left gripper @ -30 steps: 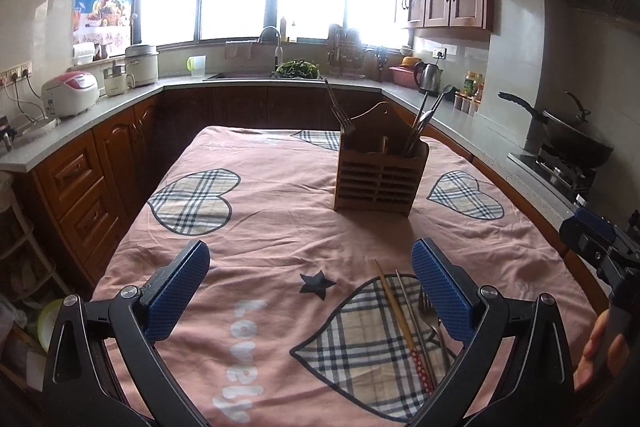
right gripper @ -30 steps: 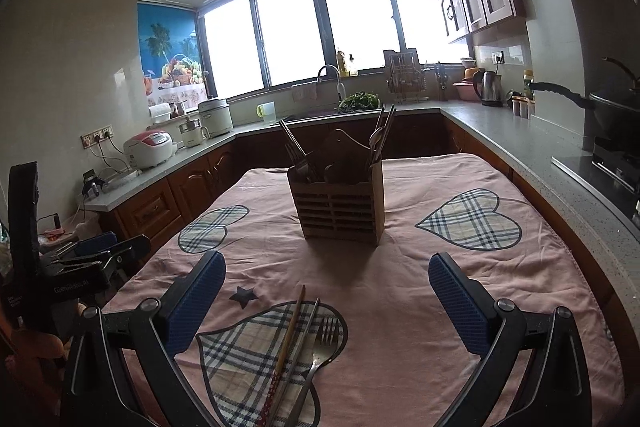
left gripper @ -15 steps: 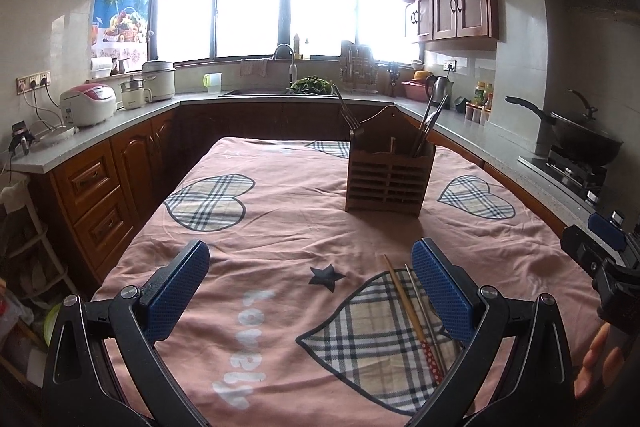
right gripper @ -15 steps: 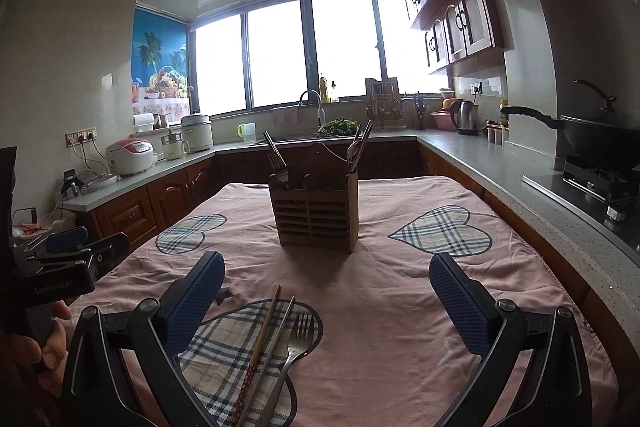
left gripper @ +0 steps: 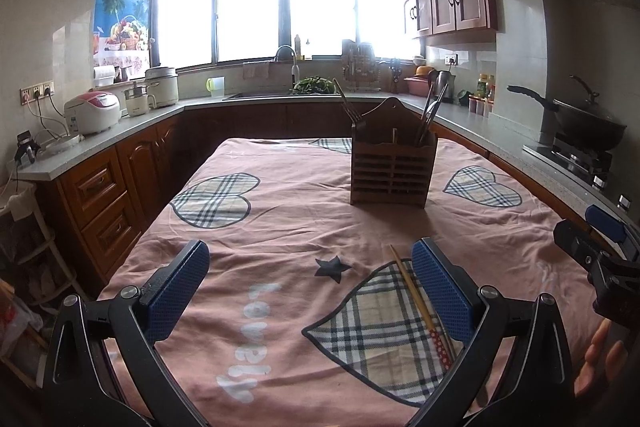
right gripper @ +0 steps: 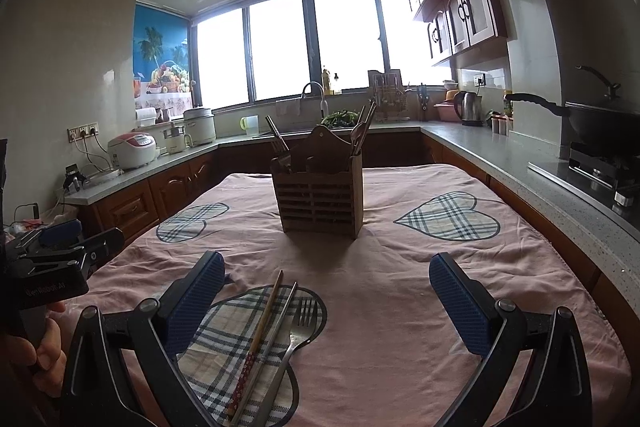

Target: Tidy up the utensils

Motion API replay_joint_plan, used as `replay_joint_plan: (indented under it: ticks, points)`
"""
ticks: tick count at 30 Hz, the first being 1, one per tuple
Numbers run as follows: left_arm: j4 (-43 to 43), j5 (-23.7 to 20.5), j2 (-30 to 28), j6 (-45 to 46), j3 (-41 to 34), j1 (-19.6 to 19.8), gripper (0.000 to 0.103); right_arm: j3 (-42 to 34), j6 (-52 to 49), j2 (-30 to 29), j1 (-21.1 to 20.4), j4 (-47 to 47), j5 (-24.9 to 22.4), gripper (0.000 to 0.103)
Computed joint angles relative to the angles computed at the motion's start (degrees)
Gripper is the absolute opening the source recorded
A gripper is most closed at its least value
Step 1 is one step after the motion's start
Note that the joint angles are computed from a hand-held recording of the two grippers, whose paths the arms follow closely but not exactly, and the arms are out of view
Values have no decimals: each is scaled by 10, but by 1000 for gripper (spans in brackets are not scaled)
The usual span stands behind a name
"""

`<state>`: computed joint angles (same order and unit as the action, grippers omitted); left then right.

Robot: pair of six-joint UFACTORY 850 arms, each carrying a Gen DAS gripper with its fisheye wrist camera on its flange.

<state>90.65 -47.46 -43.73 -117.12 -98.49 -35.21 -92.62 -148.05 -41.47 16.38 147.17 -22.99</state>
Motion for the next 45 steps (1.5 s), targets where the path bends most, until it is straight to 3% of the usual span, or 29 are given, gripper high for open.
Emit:
replay_joint_plan:
  ticks: [45]
  points:
    - [3, -8, 1, 4, 1, -3, 103, 8, 6, 8, 1, -18, -16, 103]
